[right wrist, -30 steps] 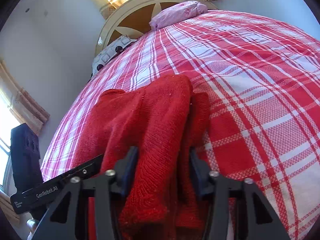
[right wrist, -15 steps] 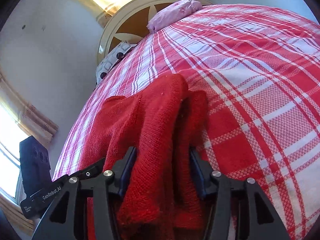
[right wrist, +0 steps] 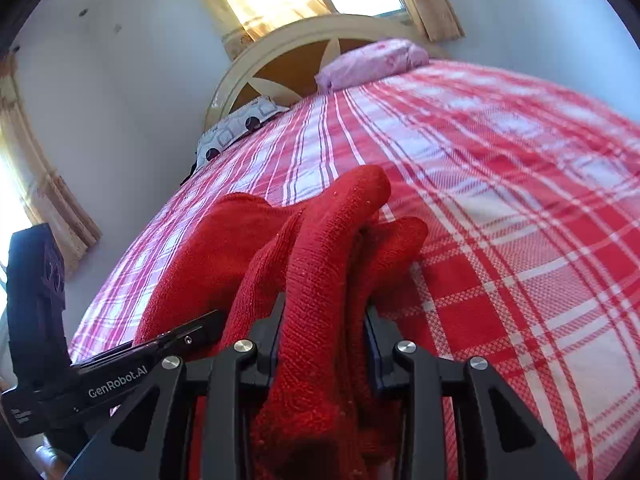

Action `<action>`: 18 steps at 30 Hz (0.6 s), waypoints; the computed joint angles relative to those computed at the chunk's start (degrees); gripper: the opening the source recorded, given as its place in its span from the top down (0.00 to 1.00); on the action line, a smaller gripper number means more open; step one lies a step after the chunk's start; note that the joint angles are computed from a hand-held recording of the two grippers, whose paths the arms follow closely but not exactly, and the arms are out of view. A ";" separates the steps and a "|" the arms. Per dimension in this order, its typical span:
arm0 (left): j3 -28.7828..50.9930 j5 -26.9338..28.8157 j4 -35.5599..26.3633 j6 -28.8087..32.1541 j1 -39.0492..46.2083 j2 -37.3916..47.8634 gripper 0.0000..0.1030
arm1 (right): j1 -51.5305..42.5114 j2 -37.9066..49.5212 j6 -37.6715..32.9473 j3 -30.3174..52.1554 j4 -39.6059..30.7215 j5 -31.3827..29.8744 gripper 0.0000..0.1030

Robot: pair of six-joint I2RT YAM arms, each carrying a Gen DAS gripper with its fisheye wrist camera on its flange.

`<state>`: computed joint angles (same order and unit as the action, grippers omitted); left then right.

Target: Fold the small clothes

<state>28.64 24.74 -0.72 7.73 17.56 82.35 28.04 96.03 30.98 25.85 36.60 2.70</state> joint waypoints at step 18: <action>-6.02 -3.03 -4.47 10.14 8.03 -11.93 0.59 | 15.72 -5.32 5.14 -1.85 -3.53 13.60 0.67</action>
